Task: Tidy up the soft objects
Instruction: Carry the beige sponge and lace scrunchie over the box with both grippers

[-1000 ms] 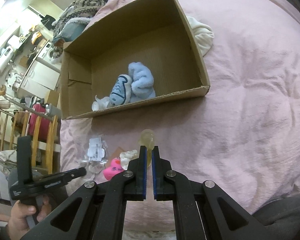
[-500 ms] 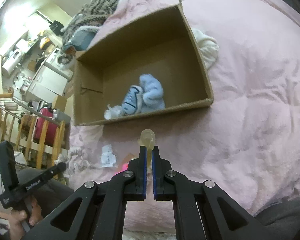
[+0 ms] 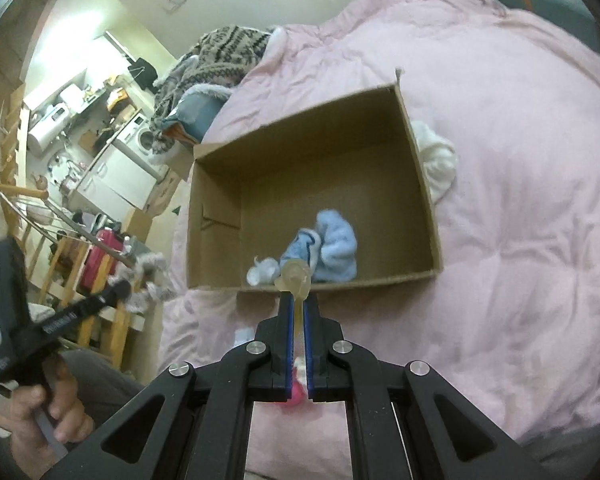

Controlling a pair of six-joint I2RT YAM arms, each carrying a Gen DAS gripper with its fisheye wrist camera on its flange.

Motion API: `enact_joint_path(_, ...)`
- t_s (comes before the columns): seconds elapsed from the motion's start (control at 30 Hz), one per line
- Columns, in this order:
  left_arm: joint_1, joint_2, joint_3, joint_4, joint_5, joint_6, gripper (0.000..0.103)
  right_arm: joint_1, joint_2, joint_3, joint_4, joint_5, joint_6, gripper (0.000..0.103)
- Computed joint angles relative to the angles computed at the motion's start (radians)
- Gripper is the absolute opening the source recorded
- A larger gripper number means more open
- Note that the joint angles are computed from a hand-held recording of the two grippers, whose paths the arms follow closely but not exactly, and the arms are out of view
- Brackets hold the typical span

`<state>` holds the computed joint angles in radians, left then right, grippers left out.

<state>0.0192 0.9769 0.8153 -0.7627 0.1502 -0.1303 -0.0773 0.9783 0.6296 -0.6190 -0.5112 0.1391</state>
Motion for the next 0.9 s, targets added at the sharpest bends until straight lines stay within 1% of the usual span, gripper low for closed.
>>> enact_joint_path(0.13,-0.063,0.022,0.038,0.051,-0.046,-0.017,0.008,-0.004,0.035,0.034,0.017,0.005,-0.001,0.006)
enact_joint_path(0.3,-0.141,0.1,0.09,0.109,-0.101,-0.013,0.008,-0.009,0.088,0.08,0.053,0.013,-0.009,0.006)
enact_joint_path(0.43,-0.19,0.172,0.112,0.184,-0.154,-0.001,0.008,-0.011,0.145,0.119,0.101,0.033,-0.014,0.006)
enact_joint_path(0.63,-0.203,0.284,0.089,0.313,-0.176,0.002,0.008,-0.043,0.238,0.117,0.203,0.044,-0.002,0.006)
enact_joint_path(0.73,-0.204,0.339,0.08,0.337,-0.165,-0.011,0.008,-0.043,0.282,0.106,0.232,0.067,0.008,0.006)
enact_joint_path(0.83,-0.225,0.36,0.048,0.386,-0.194,0.011,0.008,-0.021,0.309,0.102,0.251,0.109,0.008,0.006)
enact_joint_path(0.9,-0.228,0.377,0.032,0.41,-0.194,0.018,0.008,-0.009,0.322,0.099,0.262,0.125,0.009,0.006)
